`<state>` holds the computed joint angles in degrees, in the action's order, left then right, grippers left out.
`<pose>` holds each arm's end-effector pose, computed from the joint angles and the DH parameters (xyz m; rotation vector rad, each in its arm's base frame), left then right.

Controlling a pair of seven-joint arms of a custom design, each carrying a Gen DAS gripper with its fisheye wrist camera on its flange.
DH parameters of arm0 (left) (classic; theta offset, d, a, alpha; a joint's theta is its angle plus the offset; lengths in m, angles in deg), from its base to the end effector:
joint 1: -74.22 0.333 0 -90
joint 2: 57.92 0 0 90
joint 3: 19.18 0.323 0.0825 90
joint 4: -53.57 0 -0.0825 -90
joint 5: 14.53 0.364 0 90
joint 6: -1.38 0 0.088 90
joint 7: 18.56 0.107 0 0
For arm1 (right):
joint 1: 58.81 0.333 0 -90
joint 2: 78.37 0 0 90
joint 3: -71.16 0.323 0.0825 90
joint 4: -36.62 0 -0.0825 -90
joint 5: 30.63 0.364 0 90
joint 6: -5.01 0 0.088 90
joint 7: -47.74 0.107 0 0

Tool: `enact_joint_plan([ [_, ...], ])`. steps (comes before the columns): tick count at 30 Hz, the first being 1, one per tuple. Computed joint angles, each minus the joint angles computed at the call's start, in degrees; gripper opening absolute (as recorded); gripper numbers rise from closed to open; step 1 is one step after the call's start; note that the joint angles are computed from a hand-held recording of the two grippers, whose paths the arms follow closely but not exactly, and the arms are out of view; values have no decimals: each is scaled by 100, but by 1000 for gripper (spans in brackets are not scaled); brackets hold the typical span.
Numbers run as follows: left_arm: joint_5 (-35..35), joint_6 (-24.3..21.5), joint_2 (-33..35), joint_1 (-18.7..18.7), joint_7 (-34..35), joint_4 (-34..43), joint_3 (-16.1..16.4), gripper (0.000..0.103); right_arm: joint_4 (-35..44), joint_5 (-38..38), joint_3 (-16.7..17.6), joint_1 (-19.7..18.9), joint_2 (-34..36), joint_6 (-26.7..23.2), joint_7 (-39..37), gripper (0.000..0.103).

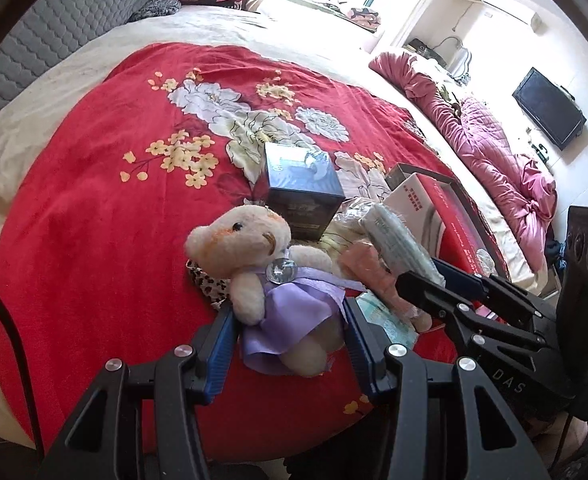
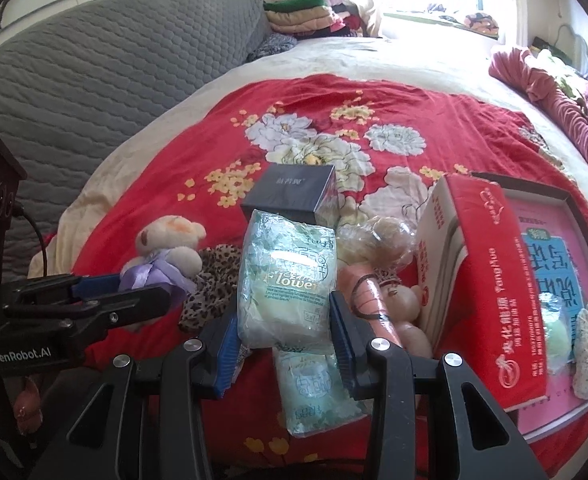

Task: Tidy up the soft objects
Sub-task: 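Lift the teddy bear and wet-wipe pack and carry both toward the pink tray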

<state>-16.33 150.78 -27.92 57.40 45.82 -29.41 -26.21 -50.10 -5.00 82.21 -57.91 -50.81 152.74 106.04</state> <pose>0.6798 -0.2773 0.4735 -2.1030 1.9232 -0.9244 0.7101 0.1145 0.4687 -2.0467 1.3521 -0.2881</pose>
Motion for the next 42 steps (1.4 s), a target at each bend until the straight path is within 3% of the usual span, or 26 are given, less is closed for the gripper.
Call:
enact_joint_plan([
  [23, 882, -347, -72, -523, -291, 605, 122, 51, -672, 926, -133, -254, -847, 504, -495, 42],
  [30, 924, -573, 197, -698, -172, 1253, 50, 51, -917, 1174, -301, -340, -1140, 742, -569, 42],
  [42, 990, -1422, 1158, -1114, 162, 3116, 59, 51, -1160, 1735, -533, -586, -1471, 1097, -748, 42],
])
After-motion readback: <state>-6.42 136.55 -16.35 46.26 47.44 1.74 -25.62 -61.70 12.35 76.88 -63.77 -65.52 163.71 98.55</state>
